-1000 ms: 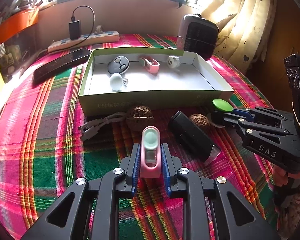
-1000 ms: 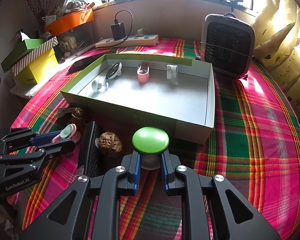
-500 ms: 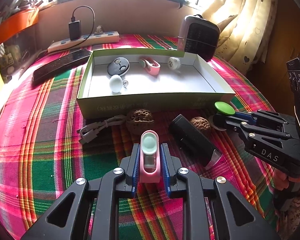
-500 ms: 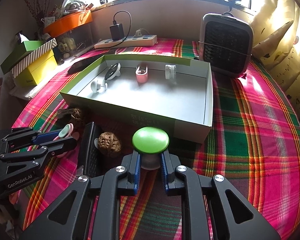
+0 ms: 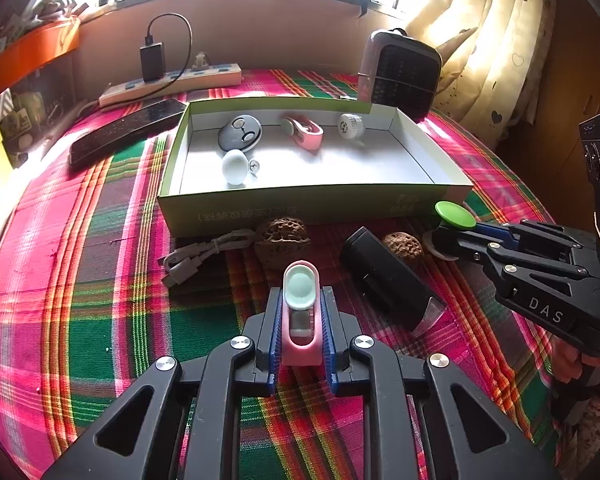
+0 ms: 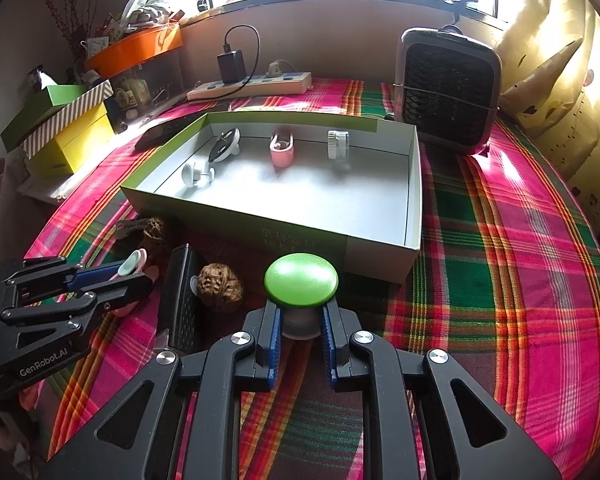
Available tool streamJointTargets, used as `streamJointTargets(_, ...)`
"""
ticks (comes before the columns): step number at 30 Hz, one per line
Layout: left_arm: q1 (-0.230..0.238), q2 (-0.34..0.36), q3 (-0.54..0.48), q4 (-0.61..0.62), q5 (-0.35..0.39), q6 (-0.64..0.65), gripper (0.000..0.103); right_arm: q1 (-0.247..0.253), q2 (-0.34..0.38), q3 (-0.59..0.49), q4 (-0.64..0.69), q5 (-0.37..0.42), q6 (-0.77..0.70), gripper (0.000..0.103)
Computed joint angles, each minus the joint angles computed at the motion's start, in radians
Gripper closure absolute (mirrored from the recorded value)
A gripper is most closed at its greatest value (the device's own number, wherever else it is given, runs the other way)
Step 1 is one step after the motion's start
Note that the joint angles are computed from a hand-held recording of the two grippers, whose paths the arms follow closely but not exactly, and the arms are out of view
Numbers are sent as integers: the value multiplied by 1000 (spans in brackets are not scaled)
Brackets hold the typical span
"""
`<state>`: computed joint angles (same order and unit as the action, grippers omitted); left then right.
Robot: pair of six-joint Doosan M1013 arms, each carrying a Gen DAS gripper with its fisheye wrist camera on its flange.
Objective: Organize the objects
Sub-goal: 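Lift the pink case and green-lidded jar and carry both over the box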
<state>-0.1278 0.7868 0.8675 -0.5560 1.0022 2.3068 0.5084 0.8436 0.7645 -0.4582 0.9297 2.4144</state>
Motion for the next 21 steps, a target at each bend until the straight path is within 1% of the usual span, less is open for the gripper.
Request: streamJointTargets(21, 5, -20, 11, -39, -21, 25, 87, 7, -32, 45, -44, -57, 54, 85)
